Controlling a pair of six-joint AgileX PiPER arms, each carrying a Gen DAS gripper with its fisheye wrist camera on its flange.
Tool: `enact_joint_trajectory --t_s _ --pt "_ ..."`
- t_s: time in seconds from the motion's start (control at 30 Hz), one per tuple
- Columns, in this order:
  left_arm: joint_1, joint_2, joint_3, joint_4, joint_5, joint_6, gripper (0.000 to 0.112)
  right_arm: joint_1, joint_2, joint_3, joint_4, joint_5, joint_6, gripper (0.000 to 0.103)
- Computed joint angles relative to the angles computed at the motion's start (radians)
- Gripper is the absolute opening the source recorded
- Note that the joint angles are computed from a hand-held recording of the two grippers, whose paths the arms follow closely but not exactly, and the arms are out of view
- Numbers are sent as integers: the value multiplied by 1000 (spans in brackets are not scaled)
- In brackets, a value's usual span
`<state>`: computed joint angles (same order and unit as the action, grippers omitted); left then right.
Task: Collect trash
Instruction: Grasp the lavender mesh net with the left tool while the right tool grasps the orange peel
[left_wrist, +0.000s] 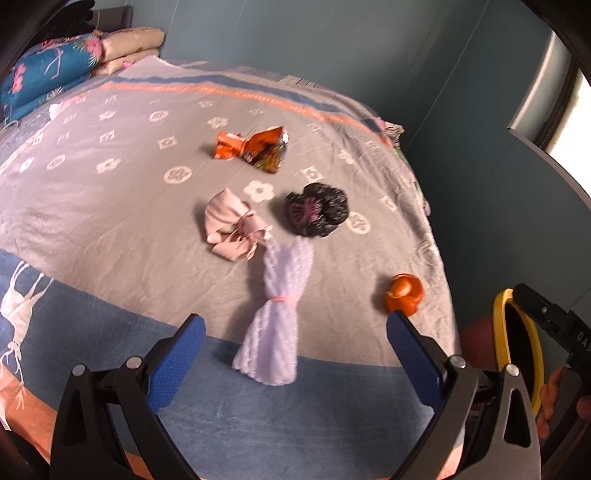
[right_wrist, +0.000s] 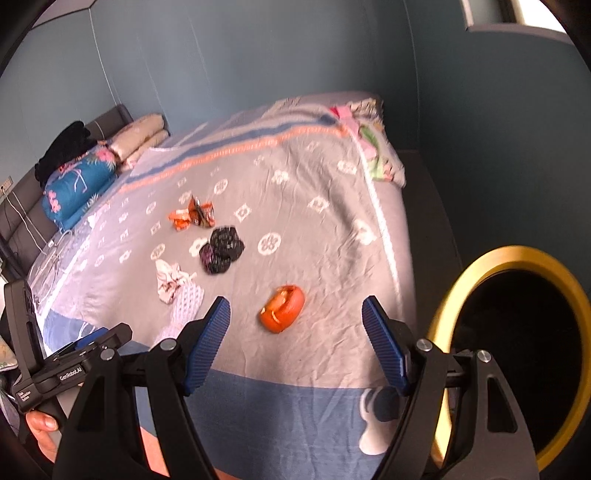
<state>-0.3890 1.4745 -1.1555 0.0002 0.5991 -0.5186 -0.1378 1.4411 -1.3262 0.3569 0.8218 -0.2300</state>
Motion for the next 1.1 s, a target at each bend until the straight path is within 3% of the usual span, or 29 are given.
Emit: enact_joint_trajectory --t_s 0.3,0.63,0.83,0.97,1.1 --pt "38 75 11 -34 -34 61 95 68 185 -46 -76 -51 86 71" --pt "58 162 -23 -82 -55 117 95 106 343 -131 -136 -53 147 70" --pt "44 204 -50 -69 -67 132 94 133 400 -172 -184 -58 188 63" --pt "43 235 -72 -98 -62 156 88 146 441 -214 -193 -43 202 61" --pt "40 248 -79 -141 -65 199 73 167 469 -243 -213 -42 218 50"
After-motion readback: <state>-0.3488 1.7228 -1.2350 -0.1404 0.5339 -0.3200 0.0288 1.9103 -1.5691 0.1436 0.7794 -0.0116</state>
